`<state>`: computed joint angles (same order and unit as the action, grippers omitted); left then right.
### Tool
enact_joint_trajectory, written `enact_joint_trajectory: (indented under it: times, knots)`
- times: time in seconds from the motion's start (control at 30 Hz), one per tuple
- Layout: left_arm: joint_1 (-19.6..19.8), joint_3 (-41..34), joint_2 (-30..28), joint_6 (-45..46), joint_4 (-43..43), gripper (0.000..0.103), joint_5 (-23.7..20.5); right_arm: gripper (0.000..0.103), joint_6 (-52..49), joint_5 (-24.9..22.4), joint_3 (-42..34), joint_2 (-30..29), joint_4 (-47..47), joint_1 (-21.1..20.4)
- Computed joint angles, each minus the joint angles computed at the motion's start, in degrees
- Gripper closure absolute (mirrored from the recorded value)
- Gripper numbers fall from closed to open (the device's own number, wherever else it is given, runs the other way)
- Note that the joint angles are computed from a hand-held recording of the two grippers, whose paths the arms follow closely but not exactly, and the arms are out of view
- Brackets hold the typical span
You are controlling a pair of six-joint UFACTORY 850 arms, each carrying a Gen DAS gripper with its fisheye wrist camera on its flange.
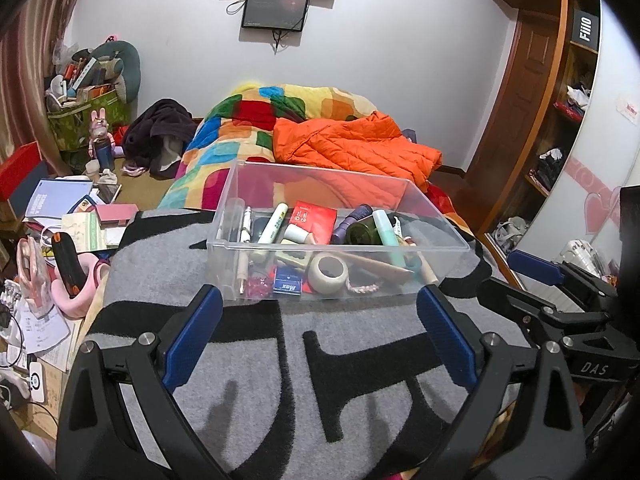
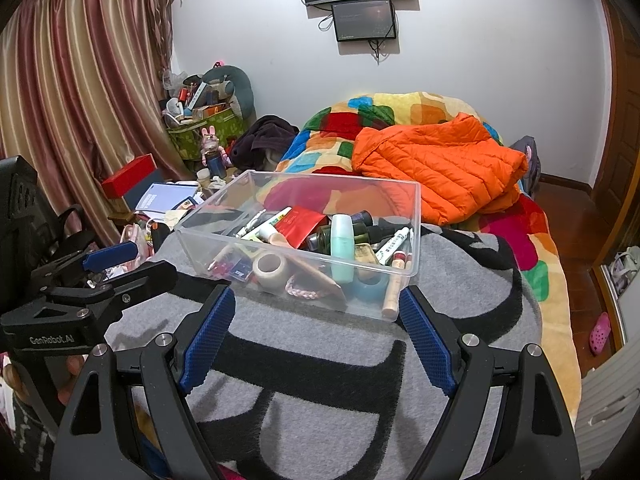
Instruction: Organize objects
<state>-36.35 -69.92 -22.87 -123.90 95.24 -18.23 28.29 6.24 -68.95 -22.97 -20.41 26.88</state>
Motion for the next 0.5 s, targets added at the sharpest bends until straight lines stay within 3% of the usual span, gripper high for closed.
enact_joint_trajectory:
  times: [0.5]
  knots:
    - [-0.8, 0.9, 0.8, -4.6, 6.6, 0.004, -1.6, 0.021, 0.9, 0.2, 0.1, -0.2, -0.7, 0.1]
